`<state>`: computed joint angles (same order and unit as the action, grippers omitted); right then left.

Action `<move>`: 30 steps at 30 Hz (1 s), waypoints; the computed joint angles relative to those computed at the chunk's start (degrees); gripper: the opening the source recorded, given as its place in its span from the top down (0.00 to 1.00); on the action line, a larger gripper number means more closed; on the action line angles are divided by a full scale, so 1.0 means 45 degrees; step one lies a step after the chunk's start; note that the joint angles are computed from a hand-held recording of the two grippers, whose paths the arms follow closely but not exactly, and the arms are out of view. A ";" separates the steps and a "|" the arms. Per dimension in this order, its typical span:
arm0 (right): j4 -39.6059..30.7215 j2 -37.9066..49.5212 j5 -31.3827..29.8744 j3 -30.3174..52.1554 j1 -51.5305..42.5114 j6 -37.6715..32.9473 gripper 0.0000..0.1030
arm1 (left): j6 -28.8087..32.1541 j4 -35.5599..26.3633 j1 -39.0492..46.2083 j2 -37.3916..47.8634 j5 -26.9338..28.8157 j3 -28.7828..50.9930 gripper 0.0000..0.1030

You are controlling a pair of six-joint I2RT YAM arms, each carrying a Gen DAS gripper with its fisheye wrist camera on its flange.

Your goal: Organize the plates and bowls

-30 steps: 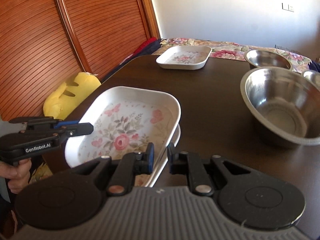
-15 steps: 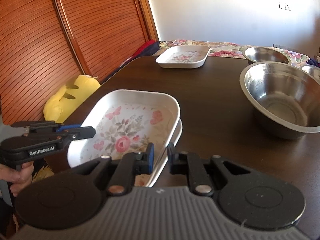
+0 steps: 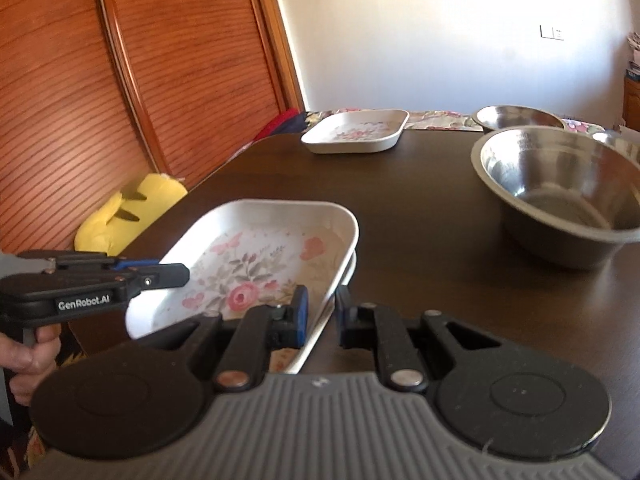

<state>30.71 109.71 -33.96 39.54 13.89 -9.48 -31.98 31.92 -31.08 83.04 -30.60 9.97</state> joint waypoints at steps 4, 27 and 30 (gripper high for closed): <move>0.1361 0.0236 0.0112 -0.0470 0.0062 0.0426 0.83 | -0.0059 0.0428 0.0045 0.0097 0.0067 -0.0189 0.86; 0.4098 0.0231 -0.0043 -0.1805 0.0017 0.0760 0.77 | -0.0080 -0.0681 -0.0308 -0.1319 -0.0774 -0.0271 0.80; 0.4304 0.0165 0.0084 -0.1898 0.0015 0.0761 0.77 | -0.0081 -0.0705 -0.0341 -0.1255 -0.0845 -0.0262 0.77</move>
